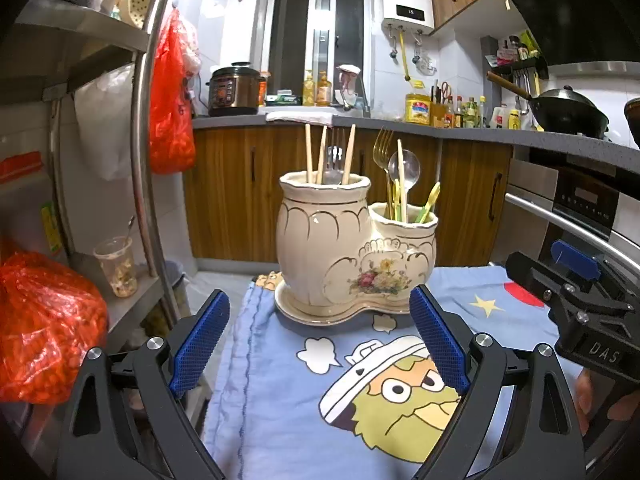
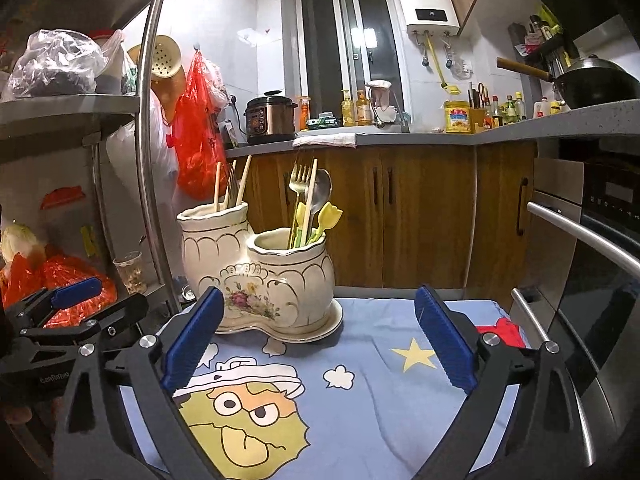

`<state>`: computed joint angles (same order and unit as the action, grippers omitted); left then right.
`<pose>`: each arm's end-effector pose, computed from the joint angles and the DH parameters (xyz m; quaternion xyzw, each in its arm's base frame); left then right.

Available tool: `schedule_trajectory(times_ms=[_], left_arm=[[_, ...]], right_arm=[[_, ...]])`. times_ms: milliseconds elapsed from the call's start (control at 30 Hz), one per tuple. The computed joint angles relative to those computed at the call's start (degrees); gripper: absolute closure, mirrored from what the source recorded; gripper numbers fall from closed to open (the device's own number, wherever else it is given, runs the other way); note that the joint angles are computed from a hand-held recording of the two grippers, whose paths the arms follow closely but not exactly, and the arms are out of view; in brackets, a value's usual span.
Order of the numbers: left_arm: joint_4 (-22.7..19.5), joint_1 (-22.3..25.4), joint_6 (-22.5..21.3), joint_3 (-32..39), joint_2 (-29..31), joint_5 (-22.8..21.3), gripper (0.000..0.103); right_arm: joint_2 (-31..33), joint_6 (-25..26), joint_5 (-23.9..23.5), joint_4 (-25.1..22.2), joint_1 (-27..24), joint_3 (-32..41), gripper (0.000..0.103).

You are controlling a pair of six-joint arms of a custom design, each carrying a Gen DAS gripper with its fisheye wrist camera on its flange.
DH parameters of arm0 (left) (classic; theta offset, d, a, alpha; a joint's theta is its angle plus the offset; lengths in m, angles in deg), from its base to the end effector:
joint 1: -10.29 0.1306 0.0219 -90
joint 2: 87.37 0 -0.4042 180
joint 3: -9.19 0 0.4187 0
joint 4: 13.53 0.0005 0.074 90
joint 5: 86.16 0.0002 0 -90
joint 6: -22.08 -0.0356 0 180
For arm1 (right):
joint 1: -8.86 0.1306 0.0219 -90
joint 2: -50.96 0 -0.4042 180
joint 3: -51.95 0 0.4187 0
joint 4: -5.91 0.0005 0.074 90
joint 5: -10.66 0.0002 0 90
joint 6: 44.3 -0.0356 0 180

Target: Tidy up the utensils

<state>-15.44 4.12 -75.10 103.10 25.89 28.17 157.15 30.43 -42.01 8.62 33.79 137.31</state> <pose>0.6701 -0.0877 0.3244 0.2119 0.7876 -0.1691 0.5534 0.5744 0.2426 0.3379 0.1226 0.7801 -0.0522 0.6112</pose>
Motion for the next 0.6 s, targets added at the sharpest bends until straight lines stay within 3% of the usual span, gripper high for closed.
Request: schedule_trajectory(times_ms=[600], left_arm=[[0.0,0.0,-0.1,0.0,0.0,-0.1,0.012]], right_arm=[[0.3,-0.2,-0.4,-0.5,0.1,0.3,0.008]])
